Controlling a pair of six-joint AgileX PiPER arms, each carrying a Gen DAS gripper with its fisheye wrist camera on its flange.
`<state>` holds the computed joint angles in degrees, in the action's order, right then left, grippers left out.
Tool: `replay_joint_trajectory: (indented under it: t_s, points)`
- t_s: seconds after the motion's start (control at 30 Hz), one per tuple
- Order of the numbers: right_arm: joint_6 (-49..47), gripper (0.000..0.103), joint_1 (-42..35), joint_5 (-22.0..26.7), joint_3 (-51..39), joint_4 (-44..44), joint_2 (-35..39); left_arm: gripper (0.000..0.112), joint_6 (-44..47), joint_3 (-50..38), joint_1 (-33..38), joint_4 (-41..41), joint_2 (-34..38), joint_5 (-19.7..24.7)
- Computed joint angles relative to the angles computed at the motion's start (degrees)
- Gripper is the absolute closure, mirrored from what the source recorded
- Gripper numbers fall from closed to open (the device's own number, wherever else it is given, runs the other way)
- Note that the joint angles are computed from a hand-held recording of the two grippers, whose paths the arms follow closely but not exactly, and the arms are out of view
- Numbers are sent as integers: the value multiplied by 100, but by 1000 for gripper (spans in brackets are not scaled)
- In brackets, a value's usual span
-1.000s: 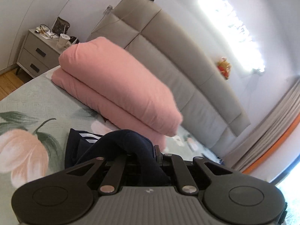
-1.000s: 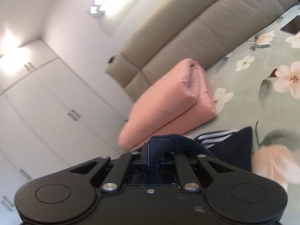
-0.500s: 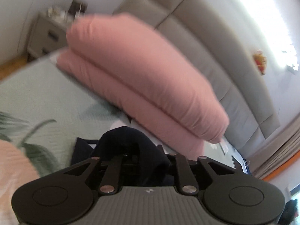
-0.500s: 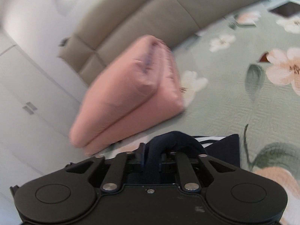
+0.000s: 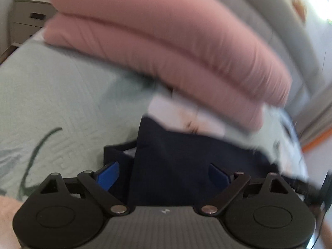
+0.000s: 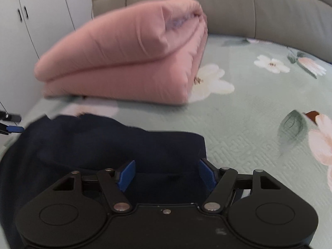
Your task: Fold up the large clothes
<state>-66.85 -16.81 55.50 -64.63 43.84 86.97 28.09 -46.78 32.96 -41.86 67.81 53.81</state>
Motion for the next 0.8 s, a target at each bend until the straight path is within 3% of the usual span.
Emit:
replay_joint_trajectory:
  t_s: [0.07, 0.1, 0.13, 0.17, 0.2, 0.27, 0.37, 0.47, 0.5, 0.53, 0.57, 0.6, 0.63, 0.7, 0.73, 0.8]
  points:
    - [123, 21, 200, -208, -66, -38, 186, 25, 177, 143, -373, 124, 20, -518]
    - [102, 24, 202, -226, -55, 55, 197, 62, 411, 254, -500, 40, -35, -767]
    - [-147, 36, 137, -200, 56, 314, 89, 86, 483, 286, -682, 110, -64, -971]
    - [-394, 98, 163, -390, 206, 443, -74, 100, 327, 337, -939, 344, -165, -1282]
    - [-716, 98, 213, -722, 443, 671, -319, 100, 278, 497, -1090, 349, -406, -1601]
    - [-1155, 98, 68, -843, 634, 1269, -576, 101, 441, 747, -1140, -46, -843, -2072]
    - [-222, 100, 45, -1165, 350, 1138, -560, 100, -188, 926, -1086, -319, -1004, -2677]
    - [1370, 97, 487, -1446, -73, -456, -33, 95, -1846, 802, -1678, 1177, -353, -3095]
    - [1908, 95, 665, -1591, -135, -1013, 124, 87, -2388, 788, -1833, 1734, -164, -3183]
    - [2271, 91, 727, -1616, -145, -1341, 259, 79, -2761, 812, -1870, 2063, -23, -3236]
    - [2428, 78, 706, -1429, -242, -1439, 348, 61, -2961, 855, -1807, 2162, 9, -3237]
    - [2469, 67, 551, -1186, -279, -1309, 334, 56, -2932, 885, -1665, 2032, -34, -3145]
    - [2358, 60, 275, -1051, -161, -949, 184, 56, -2673, 837, -1418, 1673, -124, -2857]
    - [1560, 29, -455, -419, 6, 25, 15, 51, -1613, 728, -607, 582, -328, -1942]
    - [1292, 25, -834, -27, 78, 391, -71, 47, -1040, 680, -147, 140, -411, -1382]
    - [952, 23, -1373, 637, 186, 563, -263, 23, -389, 666, 673, -332, -570, -308]
